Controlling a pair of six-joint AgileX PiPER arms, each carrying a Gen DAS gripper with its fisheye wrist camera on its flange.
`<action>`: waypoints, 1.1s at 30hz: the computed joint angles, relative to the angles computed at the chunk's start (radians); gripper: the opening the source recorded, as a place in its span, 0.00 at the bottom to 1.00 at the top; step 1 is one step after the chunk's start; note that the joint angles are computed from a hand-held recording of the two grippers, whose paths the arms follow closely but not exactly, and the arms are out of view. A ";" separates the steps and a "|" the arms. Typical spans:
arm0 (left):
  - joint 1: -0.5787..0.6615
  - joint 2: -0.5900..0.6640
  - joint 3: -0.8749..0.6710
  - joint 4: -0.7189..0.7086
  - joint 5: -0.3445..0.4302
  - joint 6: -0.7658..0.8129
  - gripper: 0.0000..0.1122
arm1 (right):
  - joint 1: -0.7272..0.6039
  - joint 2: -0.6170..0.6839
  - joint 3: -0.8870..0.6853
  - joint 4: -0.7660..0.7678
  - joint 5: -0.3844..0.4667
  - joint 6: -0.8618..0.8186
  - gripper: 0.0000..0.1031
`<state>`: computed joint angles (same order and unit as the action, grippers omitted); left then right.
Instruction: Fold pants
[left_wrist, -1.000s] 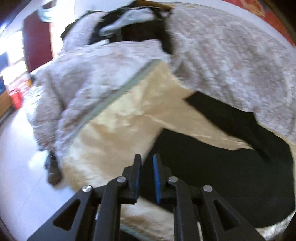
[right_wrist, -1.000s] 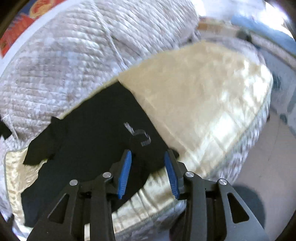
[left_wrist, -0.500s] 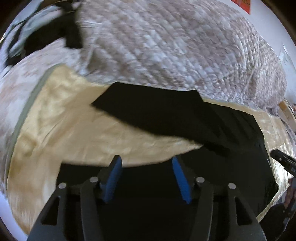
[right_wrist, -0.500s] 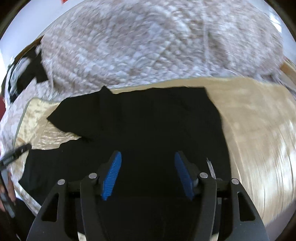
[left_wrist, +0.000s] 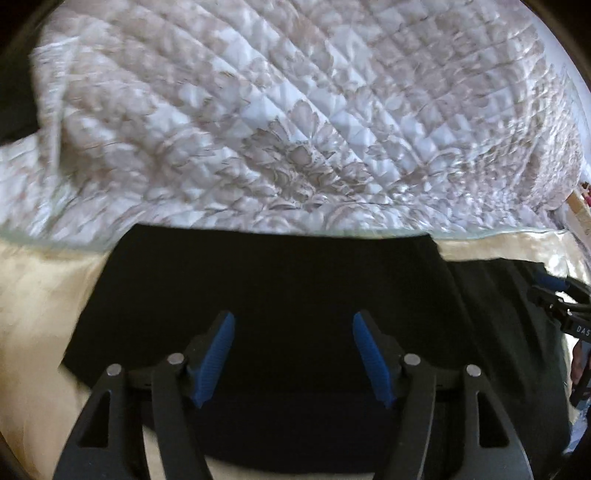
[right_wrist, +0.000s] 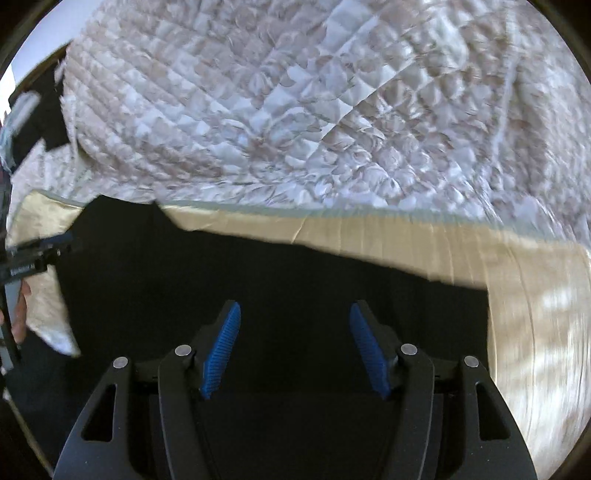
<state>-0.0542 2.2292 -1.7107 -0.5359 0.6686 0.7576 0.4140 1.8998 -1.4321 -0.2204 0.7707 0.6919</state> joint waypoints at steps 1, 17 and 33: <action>-0.014 0.045 -0.063 0.038 0.015 -0.044 0.62 | -0.018 0.032 -0.030 0.025 0.006 -0.046 0.60; -0.072 -0.037 0.108 0.004 -0.180 0.059 0.03 | 0.037 0.039 -0.092 -0.055 0.086 -0.051 0.07; 0.512 -0.704 1.009 -0.481 0.151 0.820 0.02 | 0.773 -0.462 0.290 -0.261 0.343 0.956 0.08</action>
